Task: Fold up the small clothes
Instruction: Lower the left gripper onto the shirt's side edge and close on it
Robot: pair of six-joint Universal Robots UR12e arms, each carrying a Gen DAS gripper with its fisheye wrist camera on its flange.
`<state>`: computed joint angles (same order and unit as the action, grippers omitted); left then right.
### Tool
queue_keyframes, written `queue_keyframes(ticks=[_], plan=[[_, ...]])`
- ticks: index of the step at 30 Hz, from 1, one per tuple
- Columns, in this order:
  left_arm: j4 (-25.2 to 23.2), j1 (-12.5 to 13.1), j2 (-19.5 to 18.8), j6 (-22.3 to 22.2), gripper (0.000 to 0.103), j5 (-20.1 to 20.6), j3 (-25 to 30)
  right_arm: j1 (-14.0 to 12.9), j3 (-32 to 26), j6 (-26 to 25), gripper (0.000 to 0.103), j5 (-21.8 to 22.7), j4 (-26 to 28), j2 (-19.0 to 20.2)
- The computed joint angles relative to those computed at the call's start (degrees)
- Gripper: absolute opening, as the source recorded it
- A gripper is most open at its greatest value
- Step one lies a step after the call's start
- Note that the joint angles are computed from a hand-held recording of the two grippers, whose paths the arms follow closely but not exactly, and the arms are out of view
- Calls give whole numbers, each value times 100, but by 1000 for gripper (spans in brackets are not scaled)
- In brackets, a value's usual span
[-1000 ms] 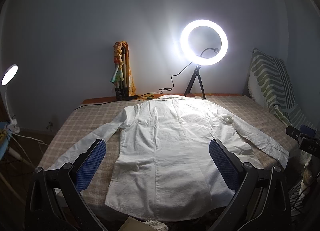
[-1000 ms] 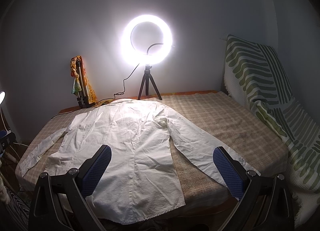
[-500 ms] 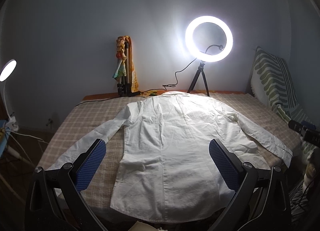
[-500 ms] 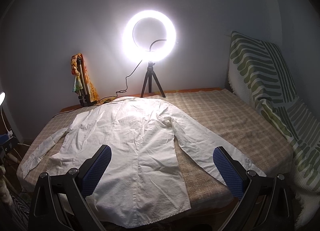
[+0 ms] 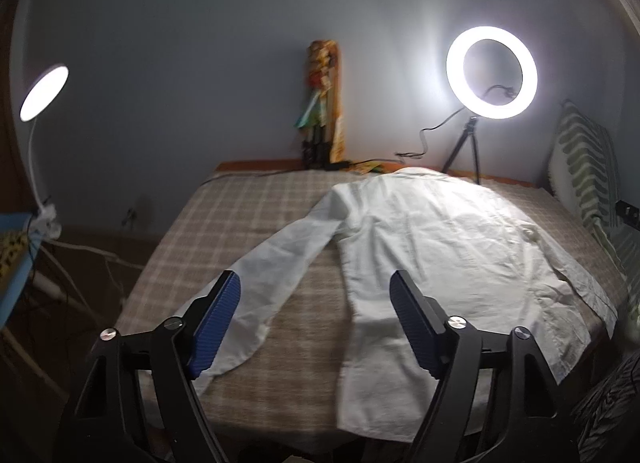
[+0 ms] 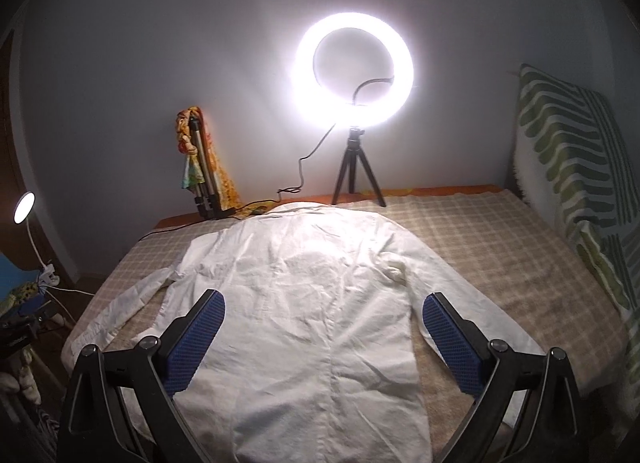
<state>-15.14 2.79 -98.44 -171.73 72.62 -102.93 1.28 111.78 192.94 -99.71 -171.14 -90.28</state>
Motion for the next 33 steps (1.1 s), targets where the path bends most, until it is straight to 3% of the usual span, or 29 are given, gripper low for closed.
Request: queue_keyframes(ticks=[5,7,17,22,26,33], plan=[[-452,299,-148,-46,67,88,148,-25,-473,-174,97,538,314,344],[-649,448,-206,-149,61,125,204,3,-694,-305,95,686,475,503],[-1808,1113,-588,-250,58,-420,572,282,-1810,-924,91,1195,1338,1335],[-2447,1206,-849,-168,36,-571,761,399,-2357,-1085,91,1451,1896,1773],[-2730,1161,-978,49,34,-421,858,521,-2683,-1219,92,1324,2173,2040],[-2655,998,-1049,557,34,46,871,612,-3211,-1385,92,1402,2674,2422]])
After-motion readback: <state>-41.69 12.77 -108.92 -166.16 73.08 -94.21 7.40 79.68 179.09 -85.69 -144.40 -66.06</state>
